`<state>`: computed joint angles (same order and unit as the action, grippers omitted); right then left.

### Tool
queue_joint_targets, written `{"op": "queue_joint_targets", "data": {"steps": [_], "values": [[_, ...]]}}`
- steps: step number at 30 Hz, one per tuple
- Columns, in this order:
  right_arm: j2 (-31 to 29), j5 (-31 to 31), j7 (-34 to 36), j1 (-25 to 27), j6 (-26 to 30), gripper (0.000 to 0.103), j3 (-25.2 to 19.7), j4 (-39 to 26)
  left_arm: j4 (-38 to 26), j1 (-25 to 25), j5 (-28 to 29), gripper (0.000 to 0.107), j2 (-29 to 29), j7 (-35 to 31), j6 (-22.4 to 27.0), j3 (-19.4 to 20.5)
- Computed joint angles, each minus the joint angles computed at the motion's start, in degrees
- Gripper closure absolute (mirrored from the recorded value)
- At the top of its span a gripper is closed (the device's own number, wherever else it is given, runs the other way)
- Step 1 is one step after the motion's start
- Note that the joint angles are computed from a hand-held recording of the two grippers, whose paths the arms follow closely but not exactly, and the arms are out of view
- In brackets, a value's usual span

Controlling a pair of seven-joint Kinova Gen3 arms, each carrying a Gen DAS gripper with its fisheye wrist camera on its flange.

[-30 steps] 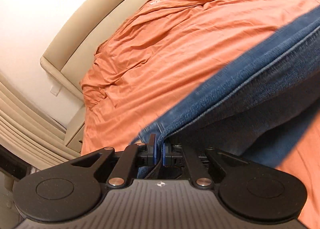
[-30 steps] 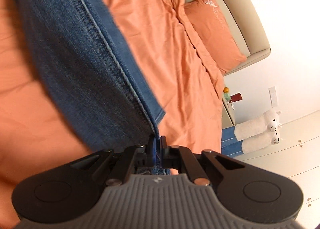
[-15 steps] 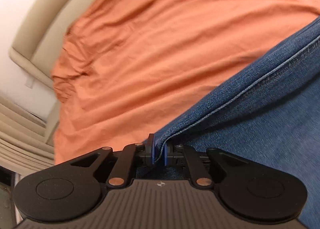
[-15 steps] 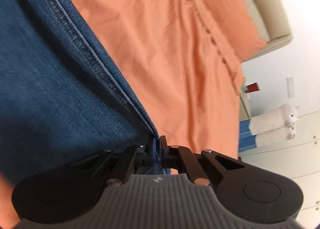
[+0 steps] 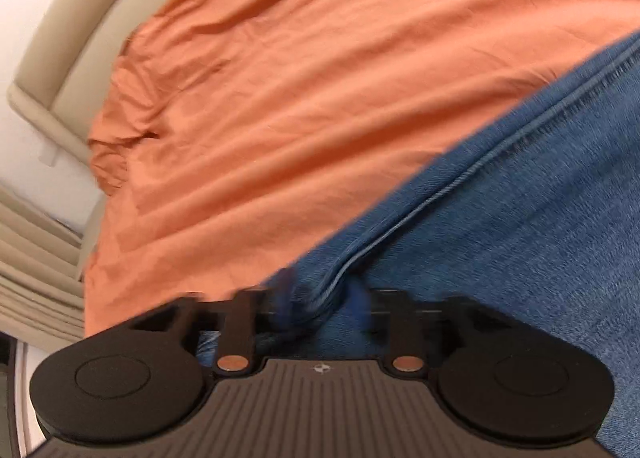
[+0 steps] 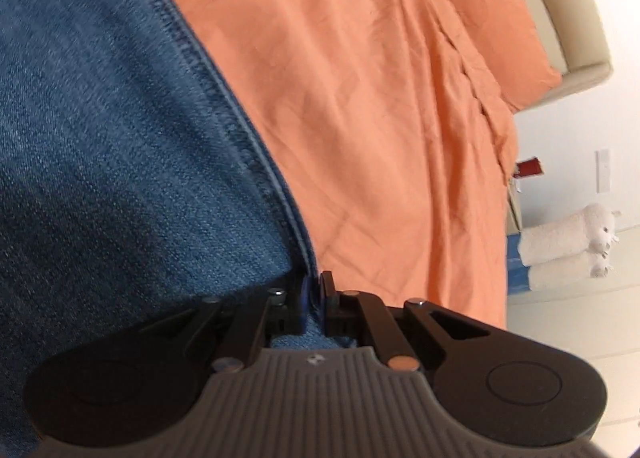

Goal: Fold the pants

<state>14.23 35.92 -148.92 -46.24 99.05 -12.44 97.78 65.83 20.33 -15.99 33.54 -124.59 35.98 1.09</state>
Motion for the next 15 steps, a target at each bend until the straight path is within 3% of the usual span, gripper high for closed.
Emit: {"op": "queue_joint_targets", "data": {"steps": [1, 2, 8, 15], "values": [[-0.2, -0.2, -0.9, -0.4, 1.0, 0.091, 0.0, -0.8, 0.8, -0.5, 0.6, 0.012, -0.8, 0.3, -1.5, 0.2], [-0.2, -0.2, -2.3, -0.9, 2.0, 0.079, 0.0, -1.7, 1.4, -1.9, 1.5, 0.008, -1.7, -0.1, -2.5, 1.4], [-0.2, -0.7, -11.1, -4.6, 5.9, 0.073, -0.8, -8.7, -0.2, -6.8, 7.2, 0.008, -5.5, -1.8, 1.6, 3.3], [2.0, -1.6, -20.0, -8.8, 0.8, 0.069, -1.2, -17.8, -8.4, -16.7, 17.2, 0.008, -5.2, 2.0, 13.5, 3.1]]}}
